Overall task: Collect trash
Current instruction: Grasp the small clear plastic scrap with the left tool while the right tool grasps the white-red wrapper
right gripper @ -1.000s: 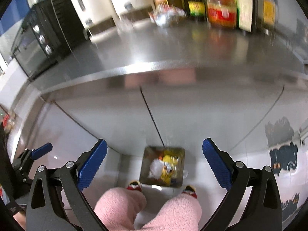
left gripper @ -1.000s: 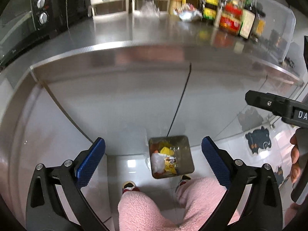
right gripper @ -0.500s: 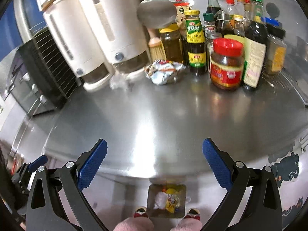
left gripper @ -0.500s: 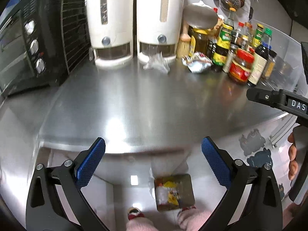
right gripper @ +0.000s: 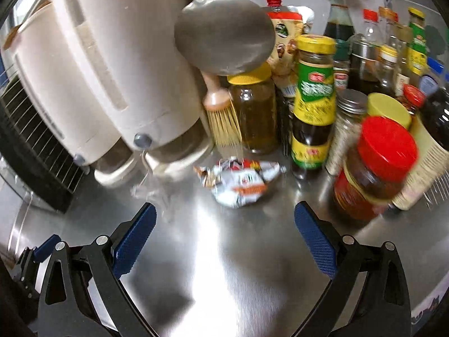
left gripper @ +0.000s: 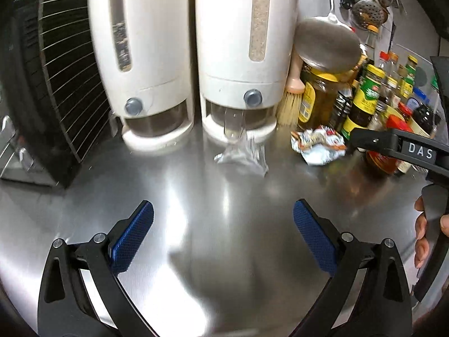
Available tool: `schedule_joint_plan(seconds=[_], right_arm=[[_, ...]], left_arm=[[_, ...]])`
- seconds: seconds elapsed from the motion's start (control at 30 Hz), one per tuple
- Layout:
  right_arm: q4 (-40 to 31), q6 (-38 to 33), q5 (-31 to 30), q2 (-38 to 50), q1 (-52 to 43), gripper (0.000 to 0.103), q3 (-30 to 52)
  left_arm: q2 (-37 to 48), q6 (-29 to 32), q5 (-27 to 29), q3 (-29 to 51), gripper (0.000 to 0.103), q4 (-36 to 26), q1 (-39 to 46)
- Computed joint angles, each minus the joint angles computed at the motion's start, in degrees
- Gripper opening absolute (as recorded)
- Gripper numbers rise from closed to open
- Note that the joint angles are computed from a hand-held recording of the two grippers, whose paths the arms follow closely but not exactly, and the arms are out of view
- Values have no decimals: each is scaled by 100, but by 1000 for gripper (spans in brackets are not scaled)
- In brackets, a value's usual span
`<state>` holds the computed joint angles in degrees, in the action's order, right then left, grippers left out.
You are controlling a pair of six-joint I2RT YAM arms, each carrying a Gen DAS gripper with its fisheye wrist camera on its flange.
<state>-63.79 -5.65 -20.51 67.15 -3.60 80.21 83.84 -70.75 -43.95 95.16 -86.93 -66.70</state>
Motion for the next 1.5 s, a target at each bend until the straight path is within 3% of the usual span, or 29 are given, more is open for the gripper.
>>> schedule_joint_plan(seconds=[0.27, 0.43, 0.53, 0.83, 0.87, 0.93, 1.0, 1.1, 1.3, 1.5], right_arm=[[550, 175, 337, 656, 494, 92, 171], [810, 173, 593, 989, 740, 92, 235], [950, 204, 727, 1189, 834, 91, 184], [1239, 199, 827, 1562, 922, 81, 11], [1264, 199, 842, 1567, 940, 80, 5], [1279, 146, 908, 1576, 1023, 73, 0], [1285, 103, 925, 1559, 1089, 67, -45], [1257, 89, 830, 1624, 1116, 54, -50], [1236, 89, 774, 1588, 1098, 31, -149], [890, -95, 668, 1126, 1006, 28, -383]], left_arm=[[219, 1608, 502, -20, 88, 1401, 1271], [503, 2218, 870, 37, 86, 1947, 1775], [683, 2478, 1151, 19, 79, 2190, 2044], [882, 2885, 1853, -375, 58, 2852, 2658], [884, 2928, 1881, -413, 52, 2911, 2682], [877, 3018, 1920, -500, 49, 3026, 2722], [874, 3074, 1898, -539, 36, 3068, 2722], [877, 3174, 2008, -577, 28, 3134, 2773], [984, 3300, 1903, -489, 17, 3025, 2645], [757, 2884, 1791, -581, 12, 2752, 2316]])
